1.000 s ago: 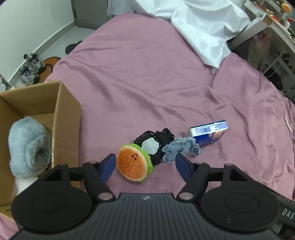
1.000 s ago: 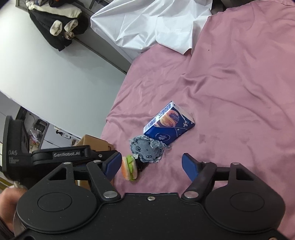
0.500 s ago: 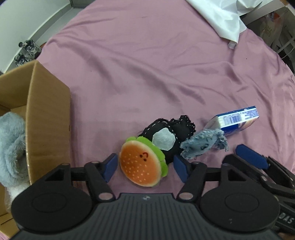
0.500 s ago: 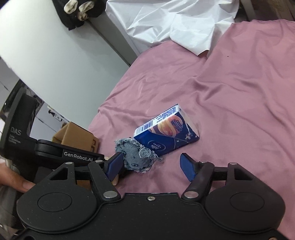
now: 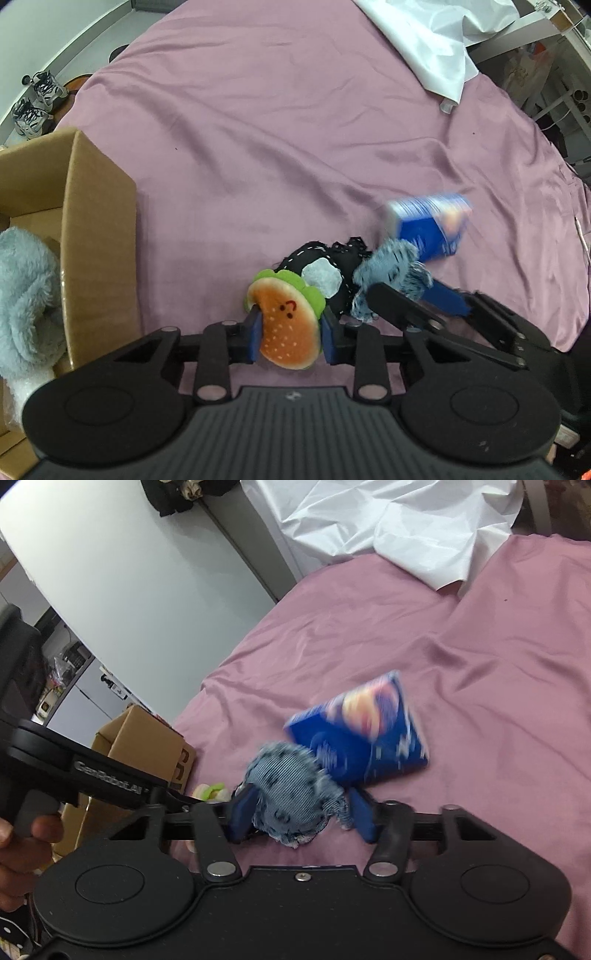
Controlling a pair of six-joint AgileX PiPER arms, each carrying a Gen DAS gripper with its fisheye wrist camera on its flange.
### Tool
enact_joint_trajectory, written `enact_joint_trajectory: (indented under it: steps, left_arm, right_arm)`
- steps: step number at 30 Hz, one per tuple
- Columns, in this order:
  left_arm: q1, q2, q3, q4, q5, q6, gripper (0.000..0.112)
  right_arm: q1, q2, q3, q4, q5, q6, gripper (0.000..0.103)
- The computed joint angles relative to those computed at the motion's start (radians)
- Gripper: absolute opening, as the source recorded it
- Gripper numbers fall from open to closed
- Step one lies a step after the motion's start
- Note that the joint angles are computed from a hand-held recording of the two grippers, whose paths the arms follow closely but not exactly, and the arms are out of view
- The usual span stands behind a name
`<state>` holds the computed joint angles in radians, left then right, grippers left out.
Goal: Organize soft objects
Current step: 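Close left gripper on orange burger plush while right gripper closes on blue denim plush, then carry burger plush in left gripper while right gripper carries denim plush to box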
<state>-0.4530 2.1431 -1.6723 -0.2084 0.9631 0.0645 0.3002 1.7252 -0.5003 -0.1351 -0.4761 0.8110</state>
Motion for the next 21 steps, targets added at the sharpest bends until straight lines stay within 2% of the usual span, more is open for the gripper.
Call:
enact_joint_trajectory:
  steps: [1,8,13,21]
  left_arm:
    - [0.003,-0.006,0.003,-0.002,-0.001,0.005,0.030]
    - [0.010,-0.062,0.052,-0.013,-0.029,0.029,0.030]
    - [0.018,-0.098,0.080,-0.019,-0.053,0.033,0.030]
    - [0.041,-0.175,0.128,-0.044,-0.073,0.050,0.030]
  right_arm:
    - [0.005,0.000,-0.002,-0.002,0.005,0.002,0.036]
    - [0.048,-0.034,0.011,0.123,0.026,-0.086,0.028]
    - [0.084,-0.092,0.026,0.269,0.061,-0.188,0.026]
    - [0.163,-0.143,0.034,0.545,0.069,-0.408,0.026]
